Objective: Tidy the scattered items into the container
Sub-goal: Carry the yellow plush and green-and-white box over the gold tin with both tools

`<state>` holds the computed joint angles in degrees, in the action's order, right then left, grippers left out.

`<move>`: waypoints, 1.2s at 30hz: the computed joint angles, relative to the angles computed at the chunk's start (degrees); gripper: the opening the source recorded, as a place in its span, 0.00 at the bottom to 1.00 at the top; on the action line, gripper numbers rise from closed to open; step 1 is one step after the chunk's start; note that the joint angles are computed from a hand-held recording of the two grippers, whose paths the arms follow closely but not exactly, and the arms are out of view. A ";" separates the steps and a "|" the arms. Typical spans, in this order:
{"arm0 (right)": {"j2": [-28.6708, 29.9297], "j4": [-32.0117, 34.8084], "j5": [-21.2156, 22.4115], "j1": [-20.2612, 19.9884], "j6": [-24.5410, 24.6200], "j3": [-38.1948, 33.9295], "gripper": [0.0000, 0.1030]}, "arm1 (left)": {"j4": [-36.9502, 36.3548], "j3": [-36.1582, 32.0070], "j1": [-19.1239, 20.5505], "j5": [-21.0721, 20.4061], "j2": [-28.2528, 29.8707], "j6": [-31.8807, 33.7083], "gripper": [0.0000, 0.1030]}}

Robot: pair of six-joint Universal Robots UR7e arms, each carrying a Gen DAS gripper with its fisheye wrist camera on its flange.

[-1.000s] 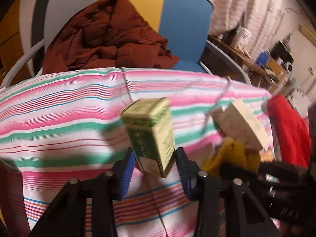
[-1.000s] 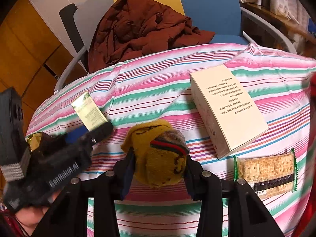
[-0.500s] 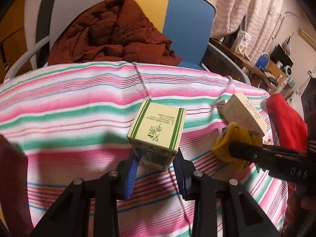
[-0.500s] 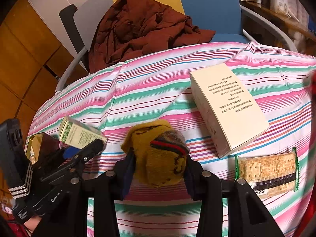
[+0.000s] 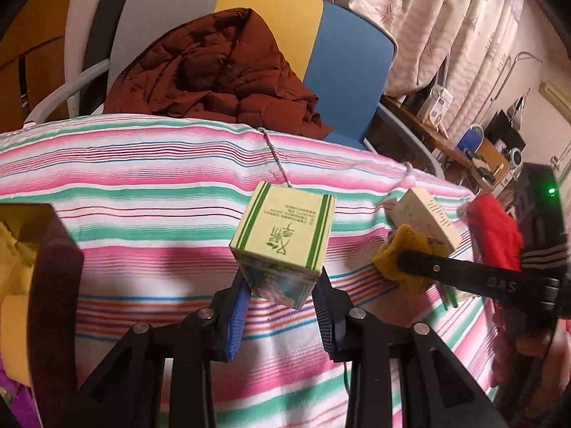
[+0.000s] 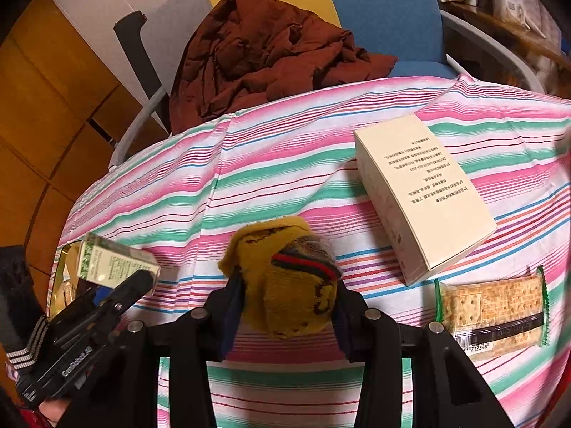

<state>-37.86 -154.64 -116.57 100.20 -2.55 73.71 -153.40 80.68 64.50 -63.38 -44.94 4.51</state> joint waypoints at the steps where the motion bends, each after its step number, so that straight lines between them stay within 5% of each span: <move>1: 0.08 -0.21 0.12 0.01 -0.18 -0.05 0.43 | -0.51 0.69 0.04 -0.38 -0.58 -0.23 0.33; 18: 0.88 -4.26 1.95 0.93 -7.65 0.60 0.43 | -6.41 10.10 0.60 -3.60 -9.34 -2.33 0.33; 28: 2.13 -7.30 3.60 2.23 -16.51 1.43 0.44 | -8.91 17.64 1.19 -6.18 -17.55 -4.15 0.33; 36: 1.95 -6.21 7.31 3.23 -17.78 2.13 0.44 | -12.70 21.51 2.34 -3.65 -24.22 -5.41 0.33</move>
